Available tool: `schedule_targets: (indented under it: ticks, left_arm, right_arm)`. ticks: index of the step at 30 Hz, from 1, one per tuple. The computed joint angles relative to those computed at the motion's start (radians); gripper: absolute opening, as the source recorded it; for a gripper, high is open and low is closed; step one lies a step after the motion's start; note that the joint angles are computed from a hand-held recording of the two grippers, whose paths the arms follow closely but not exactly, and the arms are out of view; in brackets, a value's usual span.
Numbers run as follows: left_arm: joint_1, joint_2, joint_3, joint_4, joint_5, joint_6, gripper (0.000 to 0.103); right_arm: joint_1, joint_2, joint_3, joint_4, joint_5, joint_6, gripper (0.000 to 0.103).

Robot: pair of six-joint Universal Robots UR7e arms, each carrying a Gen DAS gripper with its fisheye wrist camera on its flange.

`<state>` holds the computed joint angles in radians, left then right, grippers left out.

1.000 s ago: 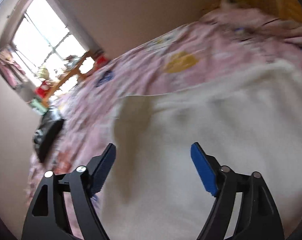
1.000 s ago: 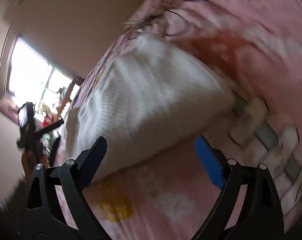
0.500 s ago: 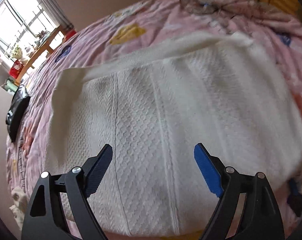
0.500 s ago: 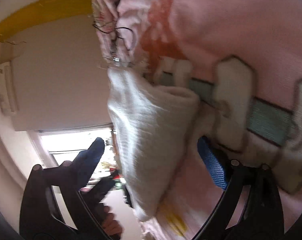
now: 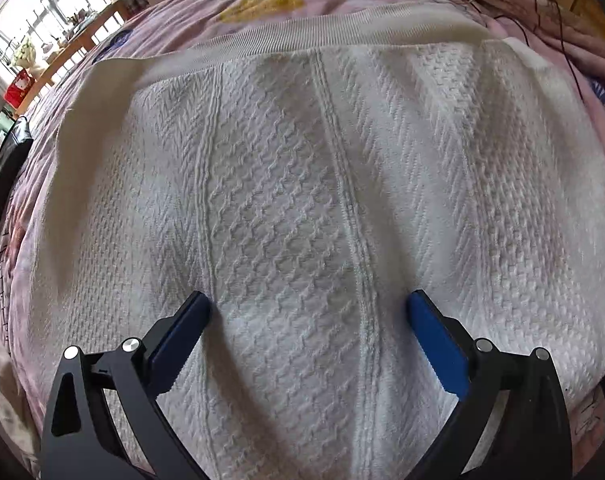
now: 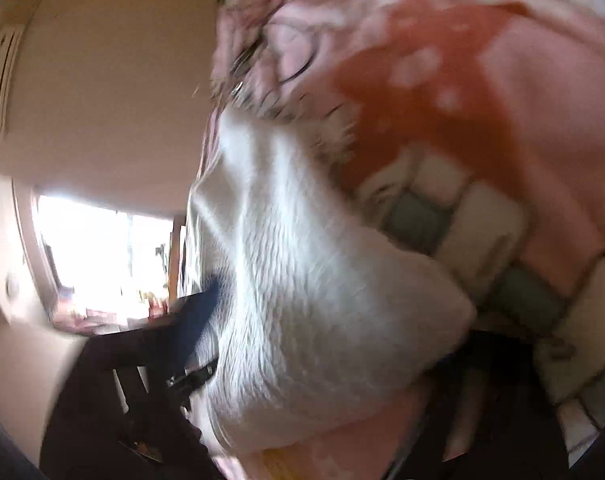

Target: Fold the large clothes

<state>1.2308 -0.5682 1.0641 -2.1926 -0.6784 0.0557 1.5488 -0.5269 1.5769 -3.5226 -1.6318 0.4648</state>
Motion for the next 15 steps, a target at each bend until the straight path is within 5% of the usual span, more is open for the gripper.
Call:
schedule_targets:
  ticks: [3,6,9,13,15]
  left_arm:
    - [-0.008,-0.053,0.059,-0.071,-0.042,-0.020,0.078]
    - [-0.010,-0.098,0.090,-0.078,-0.067,-0.111,0.076]
    - [0.018,-0.089,0.031,0.047,-0.123,-0.242,0.075]
    - [0.039,-0.086,0.039,0.006,-0.139,-0.230,0.078]
    - [0.026,-0.143,0.112,-0.035,-0.159,-0.228,0.057]
  right_arm:
    - [0.014,-0.003,-0.009,0.015,-0.013,-0.041,0.030]
    - [0.029,-0.018,-0.024,0.060,-0.021,-0.073,0.028]
    - [0.058,-0.024,-0.061,0.103,-0.049,-0.122,0.027]
    - [0.109,-0.013,-0.135,0.168,-0.081,-0.193,0.027]
    - [0.130,-0.006,-0.171,0.205,-0.092,-0.223,0.027]
